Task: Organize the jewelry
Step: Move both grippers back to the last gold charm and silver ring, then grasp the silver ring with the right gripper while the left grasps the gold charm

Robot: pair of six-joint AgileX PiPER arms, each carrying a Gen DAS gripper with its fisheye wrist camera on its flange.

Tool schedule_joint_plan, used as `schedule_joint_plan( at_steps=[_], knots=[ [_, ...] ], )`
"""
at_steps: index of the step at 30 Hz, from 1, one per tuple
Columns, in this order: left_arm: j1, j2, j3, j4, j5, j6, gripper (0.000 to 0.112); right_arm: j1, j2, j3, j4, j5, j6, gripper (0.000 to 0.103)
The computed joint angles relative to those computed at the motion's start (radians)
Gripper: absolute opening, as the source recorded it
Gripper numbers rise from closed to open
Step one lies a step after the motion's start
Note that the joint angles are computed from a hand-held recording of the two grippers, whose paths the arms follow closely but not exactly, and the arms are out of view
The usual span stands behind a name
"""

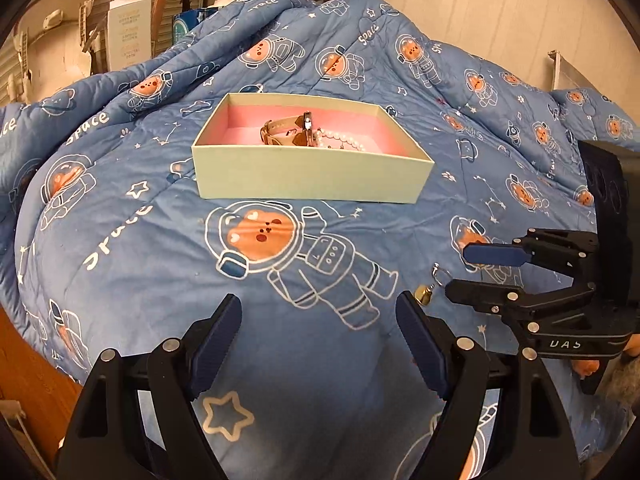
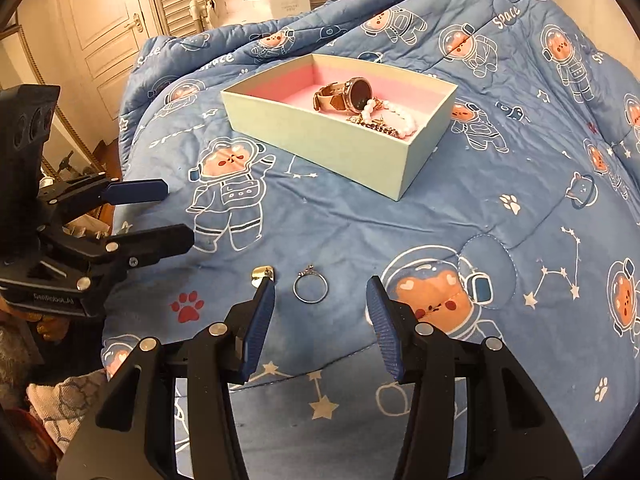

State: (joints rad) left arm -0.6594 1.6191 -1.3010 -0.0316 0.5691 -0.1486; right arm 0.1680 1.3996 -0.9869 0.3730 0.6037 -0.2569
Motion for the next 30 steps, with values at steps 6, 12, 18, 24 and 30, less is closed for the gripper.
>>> schedule_joint_plan(
  at_steps=[6,12,18,24,30],
  knots=[
    [-0.038,-0.008,0.018,0.058,-0.005,-0.054,0.077,0.025,0.019,-0.001,-0.032,-0.022,0.026,0.041],
    [-0.066,-0.014,0.032,0.117,-0.007,-0.098,0.076,0.029,0.033,0.011,-0.019,-0.051,0.016,0.035],
    [-0.090,-0.007,0.026,0.113,-0.009,-0.086,0.075,0.015,0.045,0.011,0.031,-0.056,-0.022,0.024],
    [-0.113,0.027,-0.013,0.078,0.006,-0.021,0.063,-0.001,0.039,0.017,0.061,-0.051,-0.042,0.020],
    [-0.132,0.083,-0.074,0.054,0.023,0.037,0.056,-0.025,0.027,0.019,0.058,-0.037,-0.030,0.020]
  ],
)
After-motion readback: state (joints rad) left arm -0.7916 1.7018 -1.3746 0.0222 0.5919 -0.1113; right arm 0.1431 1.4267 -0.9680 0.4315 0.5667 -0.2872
